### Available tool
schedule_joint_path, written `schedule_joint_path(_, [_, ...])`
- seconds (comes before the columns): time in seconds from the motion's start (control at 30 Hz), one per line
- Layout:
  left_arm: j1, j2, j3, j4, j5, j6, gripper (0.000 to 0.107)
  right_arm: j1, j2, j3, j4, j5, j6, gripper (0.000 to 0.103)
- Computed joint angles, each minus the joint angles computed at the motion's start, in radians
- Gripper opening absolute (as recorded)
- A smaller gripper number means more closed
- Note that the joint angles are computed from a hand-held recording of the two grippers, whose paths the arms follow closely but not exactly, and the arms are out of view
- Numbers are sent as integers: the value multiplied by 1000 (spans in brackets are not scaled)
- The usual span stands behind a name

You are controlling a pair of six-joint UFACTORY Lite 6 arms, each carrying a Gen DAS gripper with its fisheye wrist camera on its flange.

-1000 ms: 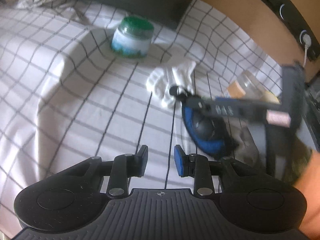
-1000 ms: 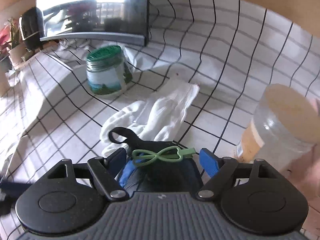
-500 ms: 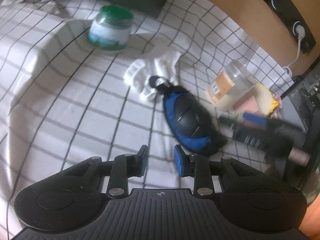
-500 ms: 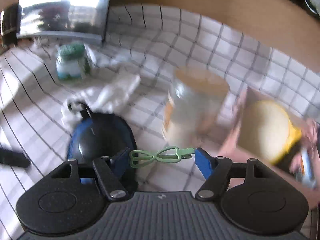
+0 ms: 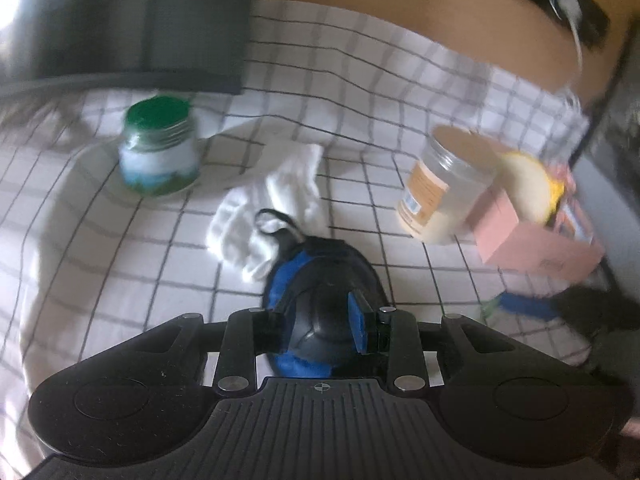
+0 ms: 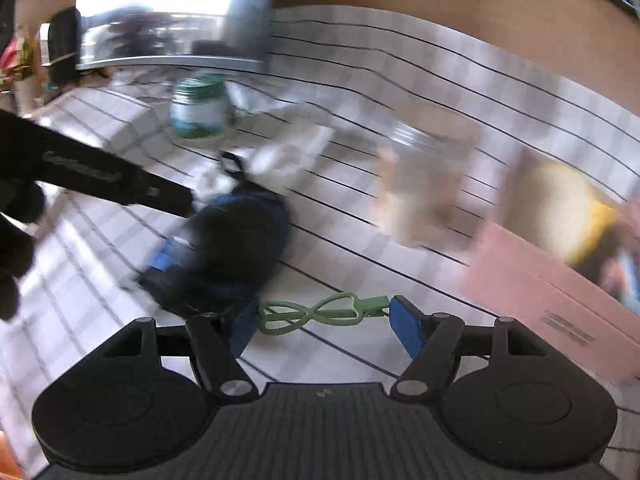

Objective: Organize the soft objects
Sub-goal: 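Grasp the black-and-blue pouch with the left tool and lift it, then move the right tool toward the green cord while the left tool holds the pouch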

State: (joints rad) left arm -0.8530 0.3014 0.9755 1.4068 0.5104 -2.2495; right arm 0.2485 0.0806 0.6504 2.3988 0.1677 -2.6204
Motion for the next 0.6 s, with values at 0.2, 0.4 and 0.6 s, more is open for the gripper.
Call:
schedule_joint_path(0.2, [-16, 195, 245, -244, 54, 386, 42, -178, 23, -38, 91, 31, -128, 71])
schedule_joint_path(0.4, [0, 306, 388, -354, 51, 610, 76, -252, 55, -60, 38, 117, -90, 72])
schedule_joint_path(0.6, [22, 327, 381, -355, 67, 574, 78, -262, 59, -74, 63, 154, -111, 72])
